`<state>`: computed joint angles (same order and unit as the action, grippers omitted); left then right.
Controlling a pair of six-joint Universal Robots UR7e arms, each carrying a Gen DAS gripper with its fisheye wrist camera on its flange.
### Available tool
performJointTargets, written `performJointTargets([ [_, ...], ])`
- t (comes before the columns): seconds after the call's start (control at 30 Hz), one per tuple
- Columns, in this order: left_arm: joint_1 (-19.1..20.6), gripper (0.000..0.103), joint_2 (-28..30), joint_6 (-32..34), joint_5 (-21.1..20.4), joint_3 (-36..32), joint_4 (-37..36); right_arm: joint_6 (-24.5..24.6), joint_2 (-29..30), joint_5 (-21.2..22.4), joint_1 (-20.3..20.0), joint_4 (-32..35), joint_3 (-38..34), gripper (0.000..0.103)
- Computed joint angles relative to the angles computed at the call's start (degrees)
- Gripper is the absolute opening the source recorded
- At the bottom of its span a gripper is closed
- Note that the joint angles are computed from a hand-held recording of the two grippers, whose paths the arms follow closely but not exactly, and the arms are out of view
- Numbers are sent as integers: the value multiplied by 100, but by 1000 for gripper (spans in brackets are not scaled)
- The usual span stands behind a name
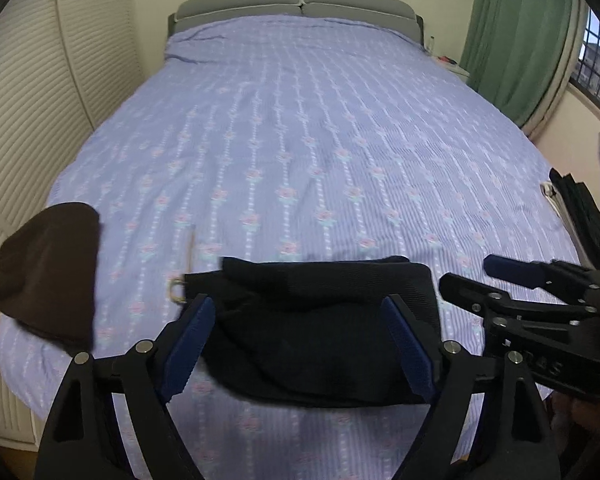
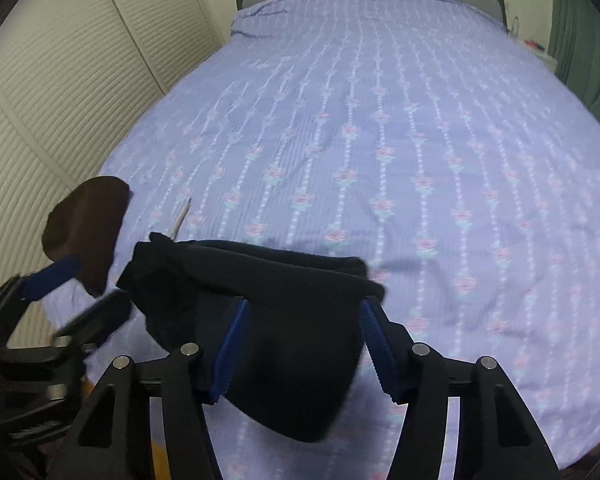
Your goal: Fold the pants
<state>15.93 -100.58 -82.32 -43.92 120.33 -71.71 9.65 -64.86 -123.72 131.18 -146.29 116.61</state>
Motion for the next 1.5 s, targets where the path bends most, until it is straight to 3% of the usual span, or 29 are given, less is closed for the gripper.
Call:
performJointTargets([
  [0.33,615,76,134,1119,164,602,-1544,-35,-389,-280,-258,-65,348,59],
  [0.57,1276,77,26,809,316,639,-1294,61,-481,-261,-450,-13,452,59],
  [0.67,1437,90,-79,649,468,679,-1046,61,-465,-245,-455,-27,451,59],
  [0.73,1516,90,-222,747,453,752,-1126,56,-435,-228,-452,-46,449,59],
  [0.87,1306,90,-230,800,387,713,-933,-24,-381,-143,-427,-118,444,59],
  [0.97,1020,89,-261,483,274,564,-472,-7,-366,-2,-413,-144,427,60],
  [1.03,871,89,-296,236,206,462,-181,51,-386,97,-411,-156,427,65],
  [1.1,675,90,-345,-107,102,321,293,137,-396,106,-384,-147,416,76],
  [1.27,303,98,-660,-740,-175,159,1090,249,-506,570,-441,-293,501,87],
  [1.5,408,98,-1175,-758,-386,419,1043,547,-679,1178,-706,-726,976,87],
])
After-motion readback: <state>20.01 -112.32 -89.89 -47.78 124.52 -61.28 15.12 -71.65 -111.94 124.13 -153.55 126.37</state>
